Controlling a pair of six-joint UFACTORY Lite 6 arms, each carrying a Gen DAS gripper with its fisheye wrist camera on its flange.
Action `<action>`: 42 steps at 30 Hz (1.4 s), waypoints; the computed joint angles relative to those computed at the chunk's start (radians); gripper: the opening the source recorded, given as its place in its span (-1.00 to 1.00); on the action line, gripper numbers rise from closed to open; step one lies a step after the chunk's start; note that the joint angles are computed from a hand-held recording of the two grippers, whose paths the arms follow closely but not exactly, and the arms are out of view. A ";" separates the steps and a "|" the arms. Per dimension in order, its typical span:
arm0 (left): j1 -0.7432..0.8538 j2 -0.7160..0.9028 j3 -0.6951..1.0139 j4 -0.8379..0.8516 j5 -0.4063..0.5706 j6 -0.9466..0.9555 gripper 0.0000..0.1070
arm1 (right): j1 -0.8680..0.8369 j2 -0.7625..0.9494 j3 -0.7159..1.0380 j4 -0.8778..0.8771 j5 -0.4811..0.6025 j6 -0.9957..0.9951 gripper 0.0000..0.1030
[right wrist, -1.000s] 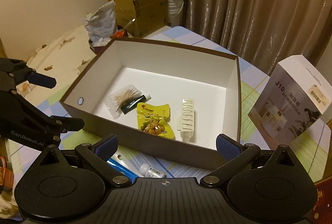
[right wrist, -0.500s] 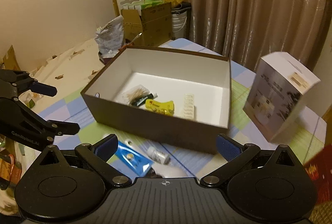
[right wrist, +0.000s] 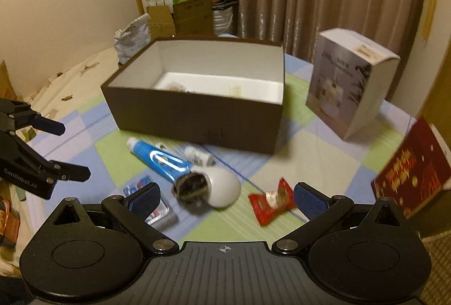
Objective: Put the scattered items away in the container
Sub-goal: 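Withdraw both tools up and away from the box, then grasp the blue floss-pick box with the left tool while the right tool grasps the red candy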
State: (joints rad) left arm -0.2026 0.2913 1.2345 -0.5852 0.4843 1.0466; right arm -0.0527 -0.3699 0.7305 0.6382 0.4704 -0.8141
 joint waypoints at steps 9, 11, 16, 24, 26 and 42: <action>0.001 -0.011 -0.138 -0.125 -0.051 0.149 0.79 | -0.091 -0.125 -0.195 0.065 0.013 -0.021 1.00; -0.006 -0.007 -0.154 -0.141 -0.067 0.172 0.79 | -0.105 -0.140 -0.231 0.062 0.017 -0.016 1.00; -0.016 0.020 -0.163 -0.206 -0.061 0.256 0.79 | -0.143 -0.144 -0.302 0.079 0.004 -0.060 1.00; -0.052 0.068 -0.165 -0.298 -0.095 0.384 0.79 | -0.215 -0.055 -0.311 0.200 -0.026 -0.222 1.00; -0.061 0.094 -0.149 -0.312 -0.099 0.395 0.79 | -0.226 -0.027 -0.295 0.222 -0.021 -0.251 1.00; -0.145 0.378 0.115 -0.230 -0.124 0.330 0.69 | -0.295 0.202 -0.185 0.379 -0.014 -0.458 1.00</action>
State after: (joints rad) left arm -0.3479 0.6693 1.3496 -0.8155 0.3606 1.3765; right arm -0.3481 -0.1680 0.5451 1.0171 0.4569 -1.2717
